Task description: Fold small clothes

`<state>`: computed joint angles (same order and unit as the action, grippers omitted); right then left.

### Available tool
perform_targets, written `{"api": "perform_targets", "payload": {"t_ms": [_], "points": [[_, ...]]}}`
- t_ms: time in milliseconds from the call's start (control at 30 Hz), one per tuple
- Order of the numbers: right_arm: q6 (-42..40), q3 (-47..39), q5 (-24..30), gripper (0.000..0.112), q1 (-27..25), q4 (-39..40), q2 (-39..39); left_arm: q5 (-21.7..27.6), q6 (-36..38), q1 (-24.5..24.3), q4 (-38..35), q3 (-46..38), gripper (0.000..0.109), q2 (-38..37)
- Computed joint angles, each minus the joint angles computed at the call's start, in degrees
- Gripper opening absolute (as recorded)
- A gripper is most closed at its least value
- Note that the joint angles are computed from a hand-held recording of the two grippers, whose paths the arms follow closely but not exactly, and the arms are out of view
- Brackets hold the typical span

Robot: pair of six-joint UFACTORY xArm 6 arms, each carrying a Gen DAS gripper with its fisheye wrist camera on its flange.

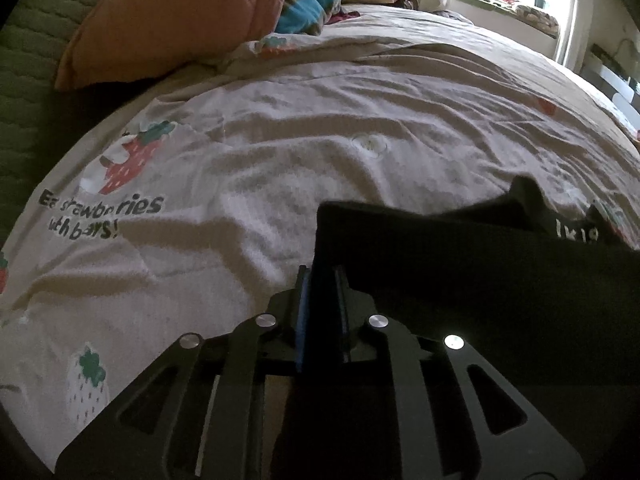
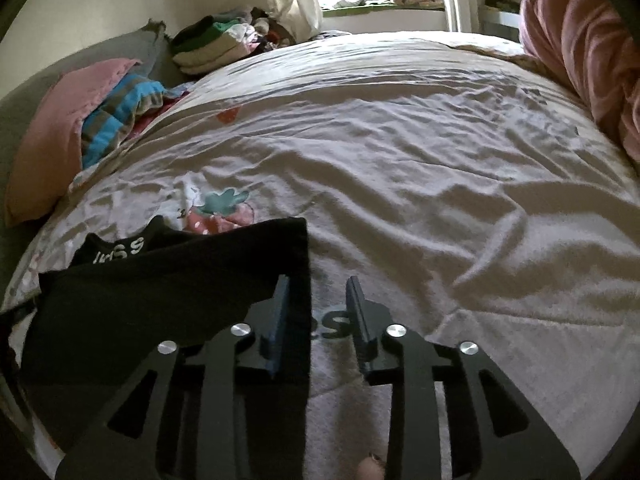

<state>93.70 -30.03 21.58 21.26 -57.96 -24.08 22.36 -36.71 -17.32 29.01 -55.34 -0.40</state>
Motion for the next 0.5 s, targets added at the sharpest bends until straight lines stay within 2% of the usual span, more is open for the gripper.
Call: {"api": "perform_targets", "payload": {"t_ms": [67,233,500], "points": [[0.8,1.0,0.7,0.036,0.1,0.1,-1.3,0.2,0.8,0.0,-1.0,1.3,0.010,-1.3],[2.6,1.9,4.7,0.036,2.1,-1.4,-4.5,0.0,0.5,0.2,-0.7,5.4,0.014,-5.9],[4.4,2.7,12.3,0.047,10.6,-6.0,-11.3,0.5,4.0,-0.5,-4.6,10.7,0.026,-13.8]]}}
